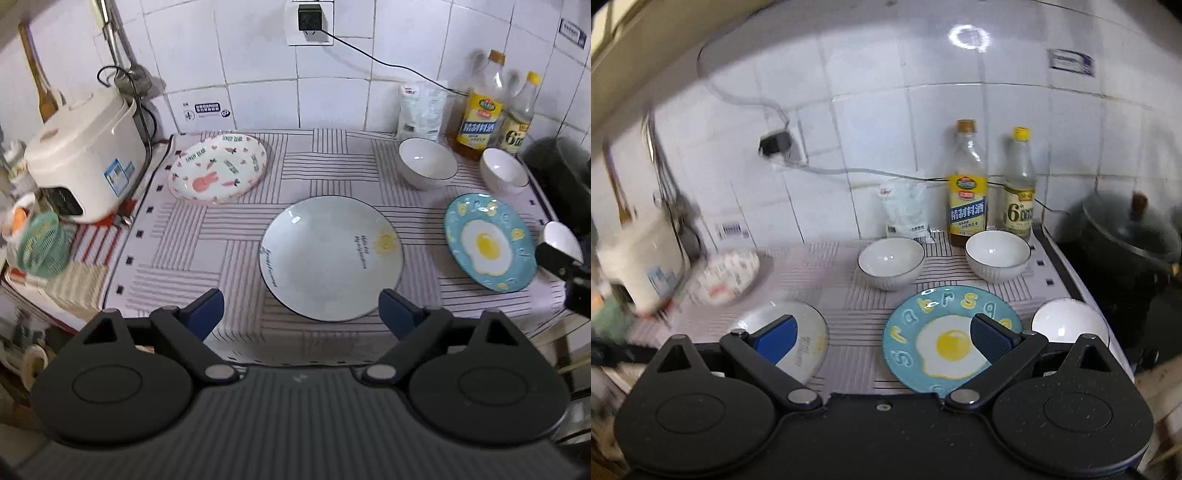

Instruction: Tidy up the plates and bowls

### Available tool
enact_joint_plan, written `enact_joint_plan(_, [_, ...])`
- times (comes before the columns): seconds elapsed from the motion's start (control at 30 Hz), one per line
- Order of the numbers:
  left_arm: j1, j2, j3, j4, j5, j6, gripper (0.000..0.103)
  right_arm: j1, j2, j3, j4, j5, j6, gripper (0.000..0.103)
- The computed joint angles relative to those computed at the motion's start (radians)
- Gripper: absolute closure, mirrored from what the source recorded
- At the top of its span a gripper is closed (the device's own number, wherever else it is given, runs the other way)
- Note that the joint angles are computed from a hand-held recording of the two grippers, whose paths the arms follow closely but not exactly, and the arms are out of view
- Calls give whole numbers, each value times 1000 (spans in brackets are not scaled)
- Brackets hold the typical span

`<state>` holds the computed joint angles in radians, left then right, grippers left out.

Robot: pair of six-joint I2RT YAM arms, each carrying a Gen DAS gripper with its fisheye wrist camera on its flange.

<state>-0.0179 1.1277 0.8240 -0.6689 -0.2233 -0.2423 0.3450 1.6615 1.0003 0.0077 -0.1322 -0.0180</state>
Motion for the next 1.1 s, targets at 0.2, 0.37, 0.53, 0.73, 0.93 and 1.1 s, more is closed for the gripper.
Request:
enact_joint_plan(0.2, [112,140,-2,123,72,52,12,-9,183,179,-106,-149,-57,3])
enact_joint_plan(0.37, [208,332,-8,248,140,65,12,18,365,304,-158,-276,-55,9])
enact_joint_plan(0.53, [276,489,-12,373,211,65,12,62,494,351,-106,-293,45,10])
enact_joint_plan(0.73, [325,692,14,520,277,98,29,94,662,472,-108,-313,135,31])
enact_joint_plan(0.93, [349,826,68,582,340,147,44,108,718,460,-6,-307,214,52])
enact_joint_plan(1.1, [358,852,87,625,366,196,61,107,745,474,29,-303,257,84])
